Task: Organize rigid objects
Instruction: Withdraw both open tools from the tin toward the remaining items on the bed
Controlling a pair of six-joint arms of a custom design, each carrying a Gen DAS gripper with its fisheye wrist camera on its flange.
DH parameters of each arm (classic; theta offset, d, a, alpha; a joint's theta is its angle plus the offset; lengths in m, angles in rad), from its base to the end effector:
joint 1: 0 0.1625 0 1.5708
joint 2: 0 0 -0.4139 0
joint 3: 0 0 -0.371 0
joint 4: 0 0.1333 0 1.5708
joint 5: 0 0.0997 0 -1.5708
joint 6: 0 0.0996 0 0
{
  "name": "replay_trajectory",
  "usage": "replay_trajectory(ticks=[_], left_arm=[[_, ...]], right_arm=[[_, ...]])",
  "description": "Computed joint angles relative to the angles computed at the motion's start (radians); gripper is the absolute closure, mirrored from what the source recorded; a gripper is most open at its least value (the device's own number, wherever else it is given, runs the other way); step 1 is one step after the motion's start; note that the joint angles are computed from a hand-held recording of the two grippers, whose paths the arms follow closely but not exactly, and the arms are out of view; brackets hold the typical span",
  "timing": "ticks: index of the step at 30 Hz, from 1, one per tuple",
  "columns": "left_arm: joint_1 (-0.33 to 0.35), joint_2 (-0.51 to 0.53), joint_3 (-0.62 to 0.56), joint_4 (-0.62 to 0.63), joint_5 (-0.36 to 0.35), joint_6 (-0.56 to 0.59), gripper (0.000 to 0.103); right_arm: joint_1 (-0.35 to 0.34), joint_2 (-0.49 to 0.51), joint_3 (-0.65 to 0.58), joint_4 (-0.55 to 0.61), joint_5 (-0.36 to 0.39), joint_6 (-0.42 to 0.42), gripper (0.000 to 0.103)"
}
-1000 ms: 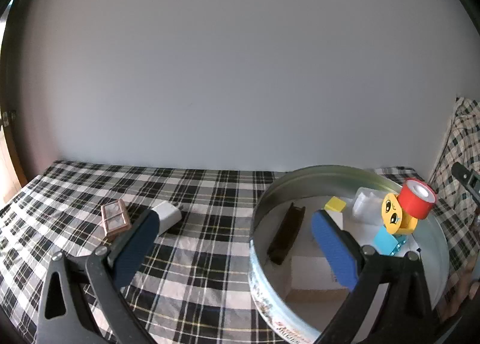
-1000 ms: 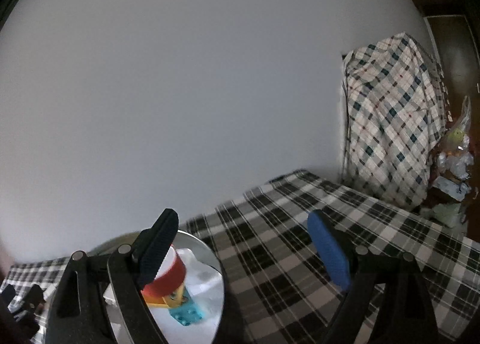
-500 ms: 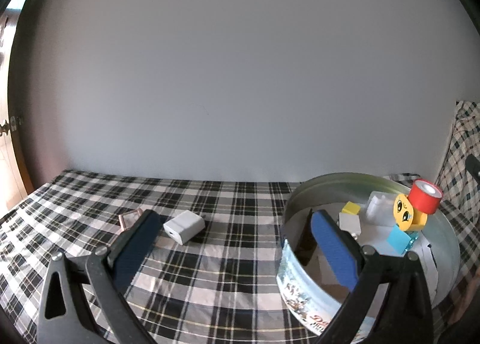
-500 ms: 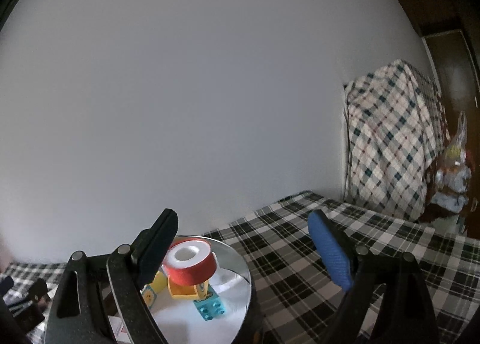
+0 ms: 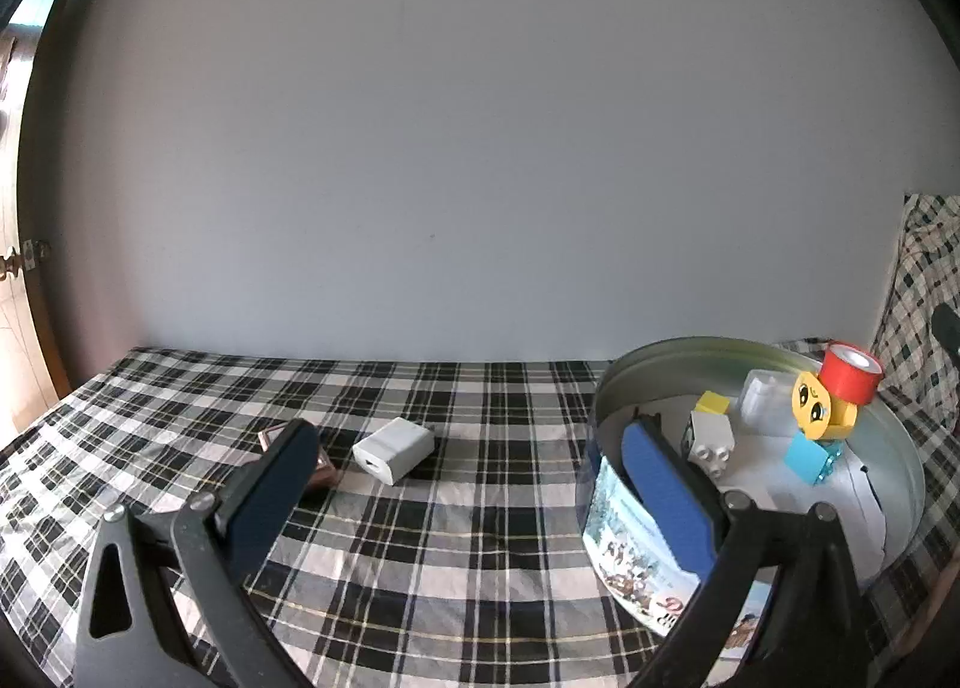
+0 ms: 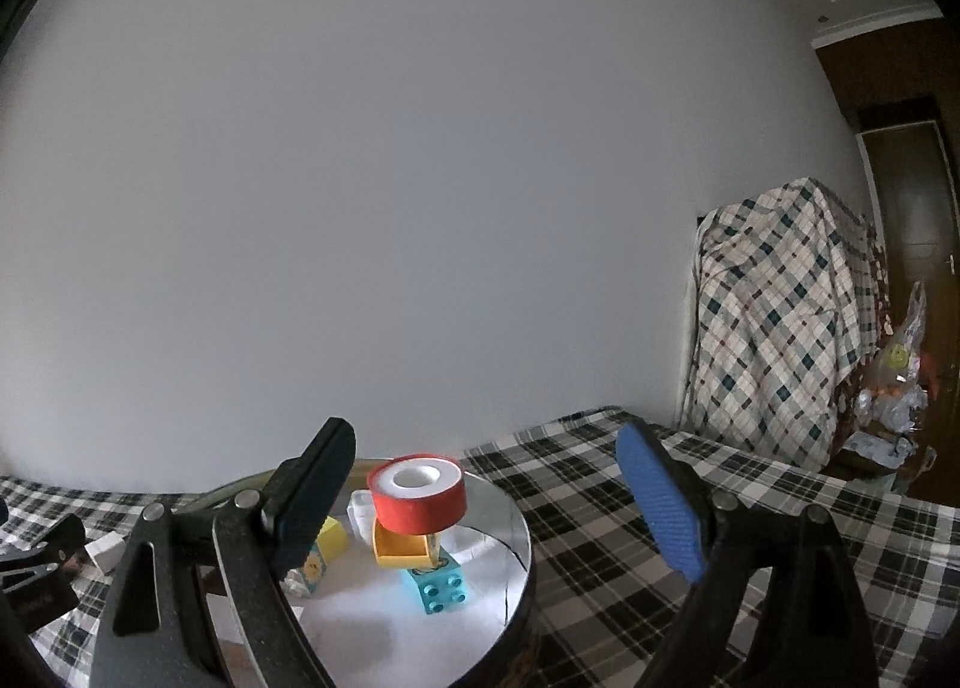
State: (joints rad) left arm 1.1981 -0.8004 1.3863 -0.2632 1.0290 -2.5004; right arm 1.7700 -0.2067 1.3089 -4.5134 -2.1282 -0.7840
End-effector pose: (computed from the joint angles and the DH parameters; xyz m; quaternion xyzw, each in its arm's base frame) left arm -0.0635 -0.6695 0.1328 0.2429 0.7595 -0.5289 0.2906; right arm 0.2032 -0.5992 0.0350 0.0819 -0.6167 0.6845 0.3801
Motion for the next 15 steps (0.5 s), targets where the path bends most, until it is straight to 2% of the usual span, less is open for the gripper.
replay_trajectory(ticks=[6, 10, 15], left_arm=[[0.008, -0.010, 0.001, 0.017, 0.015, -0.002, 0.000], [0.012, -0.012, -0.005, 0.024, 0.013, -0.004, 0.000], [0.025, -0.018, -0.013, 0.032, 0.016, -0.003, 0.001]], right_arm=[[0.020, 0.019, -0.016, -0.009, -0.028, 0.016, 0.012], [0.036, 0.045, -0.044, -0.014, -0.023, -0.004, 0.012], [0.057, 0.075, -0.074, 0.037, -0.023, 0.025, 0.012]])
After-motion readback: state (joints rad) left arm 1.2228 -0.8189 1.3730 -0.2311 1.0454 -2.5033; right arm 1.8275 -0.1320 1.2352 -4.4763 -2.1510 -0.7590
